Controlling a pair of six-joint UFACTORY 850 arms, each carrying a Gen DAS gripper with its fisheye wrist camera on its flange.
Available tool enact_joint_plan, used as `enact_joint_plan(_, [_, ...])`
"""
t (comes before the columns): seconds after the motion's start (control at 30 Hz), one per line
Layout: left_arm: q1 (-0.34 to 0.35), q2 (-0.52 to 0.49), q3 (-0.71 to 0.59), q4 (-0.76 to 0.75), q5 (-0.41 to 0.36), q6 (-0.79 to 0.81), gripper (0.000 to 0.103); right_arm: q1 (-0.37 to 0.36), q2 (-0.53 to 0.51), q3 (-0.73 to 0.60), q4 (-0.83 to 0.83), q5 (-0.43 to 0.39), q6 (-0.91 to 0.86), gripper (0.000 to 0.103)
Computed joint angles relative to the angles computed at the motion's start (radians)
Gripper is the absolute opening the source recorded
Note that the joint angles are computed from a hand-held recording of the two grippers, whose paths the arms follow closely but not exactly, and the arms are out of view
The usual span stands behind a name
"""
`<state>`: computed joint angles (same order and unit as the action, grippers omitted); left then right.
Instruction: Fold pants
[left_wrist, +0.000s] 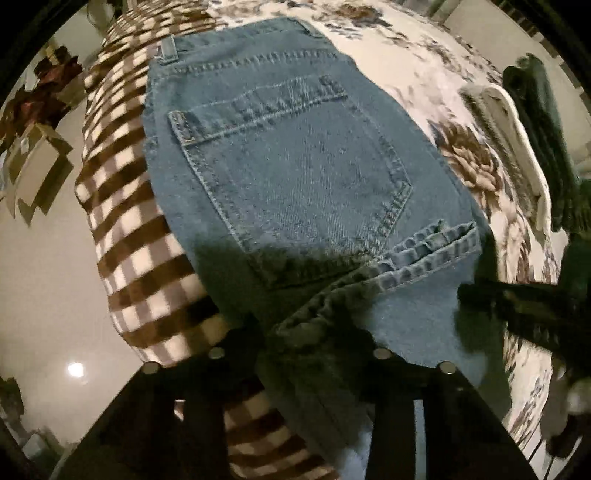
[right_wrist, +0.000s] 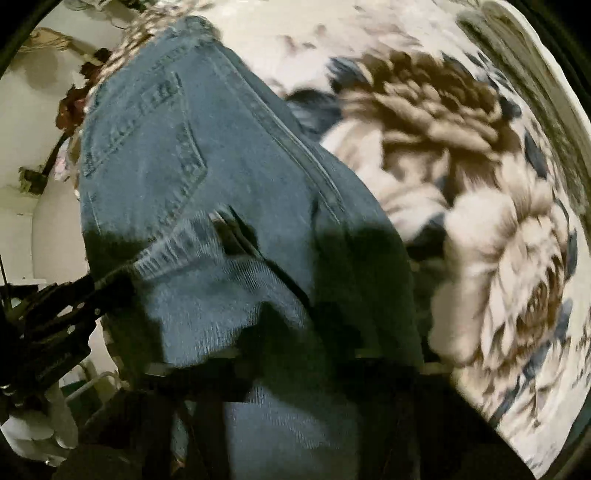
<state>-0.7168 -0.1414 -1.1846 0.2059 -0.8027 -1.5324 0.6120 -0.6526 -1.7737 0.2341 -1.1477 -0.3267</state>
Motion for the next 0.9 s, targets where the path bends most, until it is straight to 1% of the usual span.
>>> enact_joint_plan(0.1, [-0.007, 0.032, 0.031, 0.001, 0.015, -0.005, 0.029, -0.006, 0.008, 0.008, 0.023, 0.020, -0.019, 0.008])
enact_joint_plan(0.17, [-0.008, 0.042, 0.045, -0.008, 0.023, -0.001, 0.030, -0.003, 0.002, 0.008, -0.009, 0.010, 0.006, 0.008])
enact_joint_plan(0.2, [-0.003, 0.044, 0.044, -0.020, 0.023, 0.006, 0.032, 0.005, -0.025, -0.022, -0.026, 0.004, 0.025, 0.008])
enact_joint_plan(0.23, [-0.002, 0.049, 0.044, -0.027, 0.022, 0.004, 0.032, 0.008, -0.024, -0.022, -0.046, 0.005, 0.042, 0.008])
enact_joint_plan(0.27, [0.002, 0.050, 0.037, -0.035, 0.023, 0.004, 0.032, 0.016, -0.021, -0.022, -0.080, 0.002, 0.069, 0.011])
enact_joint_plan(0.33, [0.000, 0.061, 0.034, -0.033, 0.041, -0.013, 0.033, 0.032, -0.017, -0.022, -0.119, 0.001, 0.105, 0.025])
enact_joint_plan(0.4, [0.006, 0.071, 0.031, -0.035, 0.030, -0.016, 0.041, 0.045, 0.004, -0.004, -0.127, 0.009, 0.122, 0.055])
enact_joint_plan(0.43, [0.006, 0.074, 0.025, -0.017, 0.004, -0.025, 0.045, 0.051, 0.013, 0.003, -0.125, 0.011, 0.127, 0.061])
enact_joint_plan(0.47, [0.008, 0.077, 0.018, 0.003, -0.027, -0.033, 0.059, 0.056, 0.024, 0.017, -0.132, 0.016, 0.130, 0.068])
enact_joint_plan(0.5, [0.015, 0.086, 0.019, 0.019, -0.043, -0.039, 0.078, 0.060, 0.035, 0.030, -0.144, 0.023, 0.131, 0.071])
enact_joint_plan(0.53, [0.025, 0.102, 0.028, 0.039, -0.045, -0.050, 0.084, 0.063, 0.046, 0.042, -0.146, 0.032, 0.127, 0.072])
enact_joint_plan(0.57, [0.035, 0.114, 0.036, 0.054, -0.042, -0.060, 0.086, 0.063, 0.056, 0.055, -0.147, 0.038, 0.117, 0.077])
enact_joint_plan(0.6, [0.051, 0.128, 0.050, 0.066, -0.035, -0.071, 0.086, 0.079, 0.048, 0.043, -0.151, 0.031, 0.128, 0.082])
enact_joint_plan(0.7, [0.124, 0.163, 0.101, 0.057, -0.002, -0.064, 0.086, 0.088, 0.057, 0.053, -0.159, 0.025, 0.143, 0.091])
enact_joint_plan(0.73, [0.150, 0.176, 0.123, 0.061, 0.018, -0.073, 0.086, 0.090, 0.057, 0.056, -0.161, 0.028, 0.153, 0.091])
enact_joint_plan(0.83, [0.241, 0.211, 0.196, 0.054, 0.108, -0.107, 0.086, 0.081, 0.074, 0.078, -0.162, 0.037, 0.181, 0.092])
enact_joint_plan(0.87, [0.276, 0.221, 0.224, 0.044, 0.149, -0.116, 0.086, 0.080, 0.046, 0.051, -0.164, 0.038, 0.194, 0.092])
enact_joint_plan(0.9, [0.296, 0.219, 0.237, 0.044, 0.174, -0.125, 0.086, 0.071, 0.036, 0.043, -0.167, 0.039, 0.203, 0.092])
